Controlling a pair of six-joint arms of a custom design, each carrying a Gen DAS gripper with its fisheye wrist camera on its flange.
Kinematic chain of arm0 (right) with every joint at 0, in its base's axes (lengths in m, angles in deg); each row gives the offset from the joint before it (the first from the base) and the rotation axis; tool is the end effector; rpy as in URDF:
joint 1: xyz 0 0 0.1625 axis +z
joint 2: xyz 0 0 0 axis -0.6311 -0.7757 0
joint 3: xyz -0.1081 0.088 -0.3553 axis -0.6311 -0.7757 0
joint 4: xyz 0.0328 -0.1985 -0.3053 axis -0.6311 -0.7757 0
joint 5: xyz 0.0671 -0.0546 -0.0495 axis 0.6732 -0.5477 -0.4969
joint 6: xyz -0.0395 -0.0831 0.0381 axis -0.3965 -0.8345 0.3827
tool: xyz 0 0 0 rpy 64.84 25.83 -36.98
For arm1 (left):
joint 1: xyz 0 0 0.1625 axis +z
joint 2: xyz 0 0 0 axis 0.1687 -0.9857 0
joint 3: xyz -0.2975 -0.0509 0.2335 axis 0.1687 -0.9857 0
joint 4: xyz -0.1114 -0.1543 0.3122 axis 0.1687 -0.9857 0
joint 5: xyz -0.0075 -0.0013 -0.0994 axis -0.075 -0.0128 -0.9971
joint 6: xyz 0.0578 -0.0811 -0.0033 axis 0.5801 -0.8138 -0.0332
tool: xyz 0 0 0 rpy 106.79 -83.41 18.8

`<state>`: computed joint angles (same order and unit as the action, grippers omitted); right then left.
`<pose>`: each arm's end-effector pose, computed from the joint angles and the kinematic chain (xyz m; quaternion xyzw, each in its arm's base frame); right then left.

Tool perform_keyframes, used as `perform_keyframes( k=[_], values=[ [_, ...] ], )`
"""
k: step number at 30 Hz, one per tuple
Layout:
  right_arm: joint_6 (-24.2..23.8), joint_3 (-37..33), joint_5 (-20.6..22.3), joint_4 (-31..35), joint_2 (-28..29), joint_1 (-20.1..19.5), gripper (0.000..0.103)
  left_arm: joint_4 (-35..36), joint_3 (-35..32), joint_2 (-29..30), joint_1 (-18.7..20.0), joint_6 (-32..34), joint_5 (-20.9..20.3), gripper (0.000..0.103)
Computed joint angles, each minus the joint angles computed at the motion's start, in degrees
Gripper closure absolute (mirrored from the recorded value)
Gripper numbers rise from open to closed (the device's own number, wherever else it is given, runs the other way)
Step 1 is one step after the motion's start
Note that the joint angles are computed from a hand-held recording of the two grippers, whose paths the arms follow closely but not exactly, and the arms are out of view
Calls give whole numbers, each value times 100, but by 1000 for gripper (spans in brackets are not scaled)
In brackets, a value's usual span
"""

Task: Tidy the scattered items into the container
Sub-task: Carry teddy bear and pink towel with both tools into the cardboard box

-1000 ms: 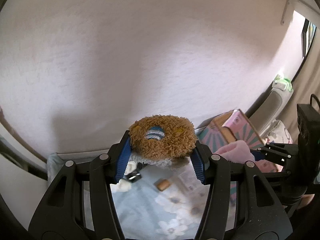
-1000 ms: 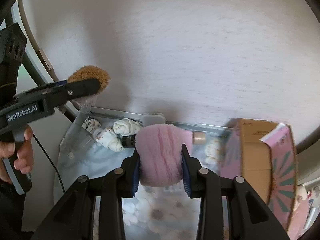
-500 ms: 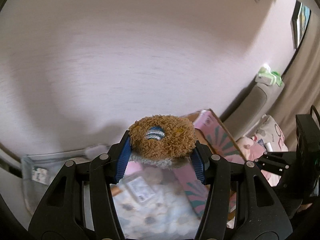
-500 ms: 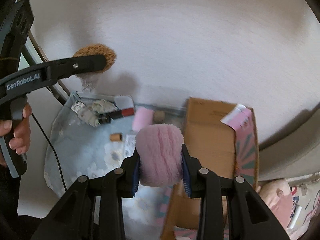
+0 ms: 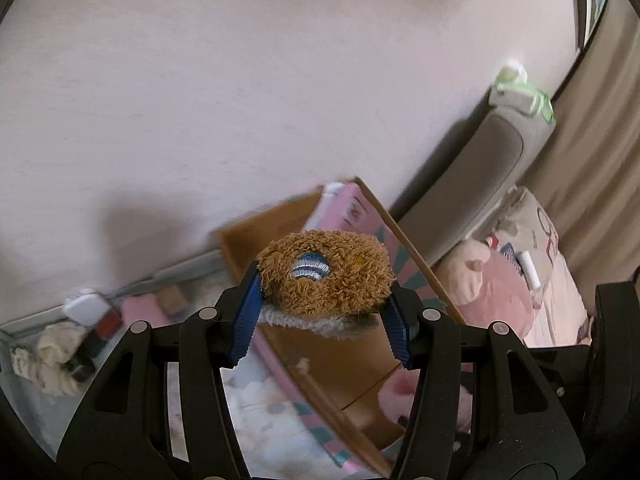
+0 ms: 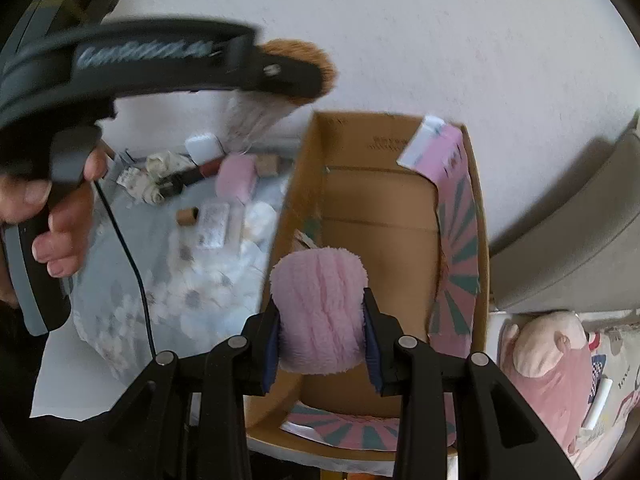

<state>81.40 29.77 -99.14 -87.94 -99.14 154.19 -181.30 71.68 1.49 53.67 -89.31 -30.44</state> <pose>0.3524 -0.5751 0.0396 0.2221 -0.9250 0.1128 0.2870 -0.1762 -0.7727 0.3100 0.1473 0.9287 -0.2506 0.2302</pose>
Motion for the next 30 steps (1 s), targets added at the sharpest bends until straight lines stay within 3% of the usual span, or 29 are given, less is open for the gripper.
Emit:
perform_keyframes(
  k=[8,20,23,24,25,27,30],
  values=[
    [-35,308,107,7,-172,-238,71,276,-355,472,-45,56,179,52],
    [-183,212,199,91,-182,-265,71,503,-670,552,-99,132,161,52],
    [-170,180,146,115,-166,-246,68,668,-819,588,-62,42,-92,37],
    [-256,217,98,-35,-162,-220,58,786,-907,618,-55,-61,-101,14],
    [-313,233,26,-128,-151,-193,50,804,-910,617,-57,-112,-75,1],
    [-388,194,-172,-202,-98,-141,40,649,-779,542,-59,-123,-60,0],
    [-336,197,-326,-246,-92,-85,38,488,-583,402,-69,-75,-50,0]
  ],
)
